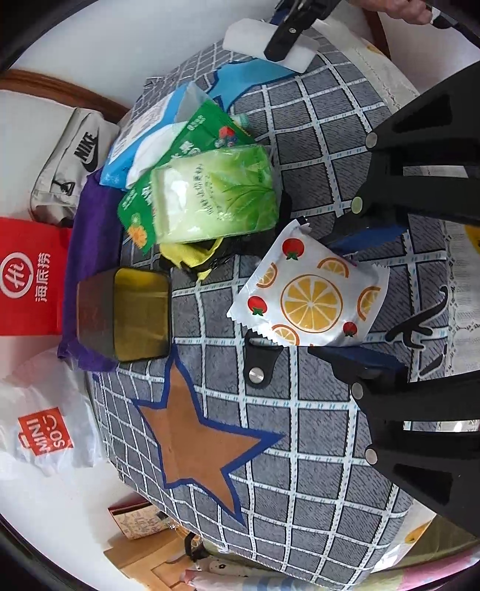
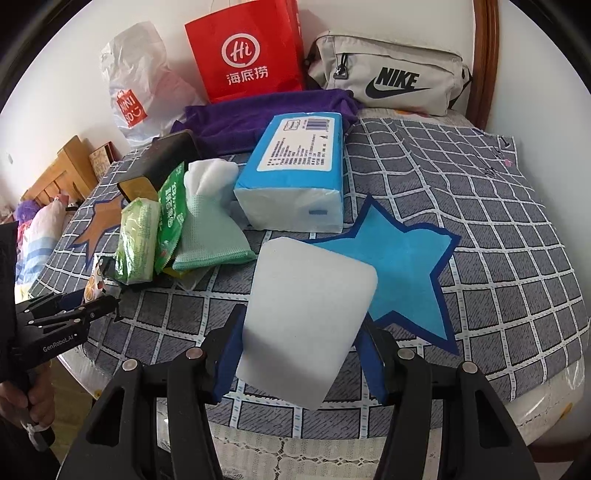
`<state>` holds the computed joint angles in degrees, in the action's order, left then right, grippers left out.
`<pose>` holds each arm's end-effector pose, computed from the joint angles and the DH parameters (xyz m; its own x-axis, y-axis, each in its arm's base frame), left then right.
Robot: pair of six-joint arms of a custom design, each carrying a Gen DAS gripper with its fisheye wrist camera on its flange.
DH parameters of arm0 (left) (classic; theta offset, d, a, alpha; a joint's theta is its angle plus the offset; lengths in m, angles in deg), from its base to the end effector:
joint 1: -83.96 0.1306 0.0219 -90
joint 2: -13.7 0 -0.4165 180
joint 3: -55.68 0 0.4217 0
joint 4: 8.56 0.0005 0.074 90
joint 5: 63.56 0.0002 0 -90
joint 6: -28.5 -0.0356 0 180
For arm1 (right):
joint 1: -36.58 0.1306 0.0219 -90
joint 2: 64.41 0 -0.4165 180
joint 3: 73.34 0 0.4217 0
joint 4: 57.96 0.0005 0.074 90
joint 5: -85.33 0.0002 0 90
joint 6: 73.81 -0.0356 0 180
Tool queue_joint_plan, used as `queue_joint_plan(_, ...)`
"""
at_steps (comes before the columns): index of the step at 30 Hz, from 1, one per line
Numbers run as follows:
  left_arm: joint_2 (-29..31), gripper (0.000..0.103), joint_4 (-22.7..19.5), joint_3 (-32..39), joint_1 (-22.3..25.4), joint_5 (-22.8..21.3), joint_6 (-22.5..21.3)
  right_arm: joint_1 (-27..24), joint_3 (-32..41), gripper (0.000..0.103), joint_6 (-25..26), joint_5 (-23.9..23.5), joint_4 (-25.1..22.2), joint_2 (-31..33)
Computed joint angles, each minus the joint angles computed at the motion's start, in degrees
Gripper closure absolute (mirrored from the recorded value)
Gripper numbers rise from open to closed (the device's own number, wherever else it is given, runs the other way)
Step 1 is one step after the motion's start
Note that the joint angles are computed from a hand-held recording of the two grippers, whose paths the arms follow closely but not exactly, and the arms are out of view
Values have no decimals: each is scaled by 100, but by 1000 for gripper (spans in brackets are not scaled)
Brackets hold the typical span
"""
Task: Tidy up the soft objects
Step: 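Grasp the orange-print sachet with the left gripper while the right grasps the white sponge, then carry sachet and sponge onto the purple towel and open both grippers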
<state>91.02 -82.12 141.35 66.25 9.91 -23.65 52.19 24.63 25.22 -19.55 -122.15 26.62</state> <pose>0.3772 -0.1103 0.4999 -0.7921 -0.3646 -0.4896 -0.3901 0.9192 -0.0533 0.4855 0.1446 0.5067 -0.7382 -0.3637 -0.5682 -0.5161 0.8468 0.1284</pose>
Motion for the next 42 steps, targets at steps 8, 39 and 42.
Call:
queue_joint_plan(8, -18, 59, -53, 331, 229, -76, 30, 20, 291, 47, 56, -7, -60, 29)
queue_joint_plan(39, 1992, 59, -407, 3040, 1625, 519, -768, 308, 4148, 47, -89, -233, -786, 2467)
queue_joint_plan(42, 2285, 59, -466, 3363, 1683, 583, -861, 349, 4766, 47, -80, -210, -1018, 2892)
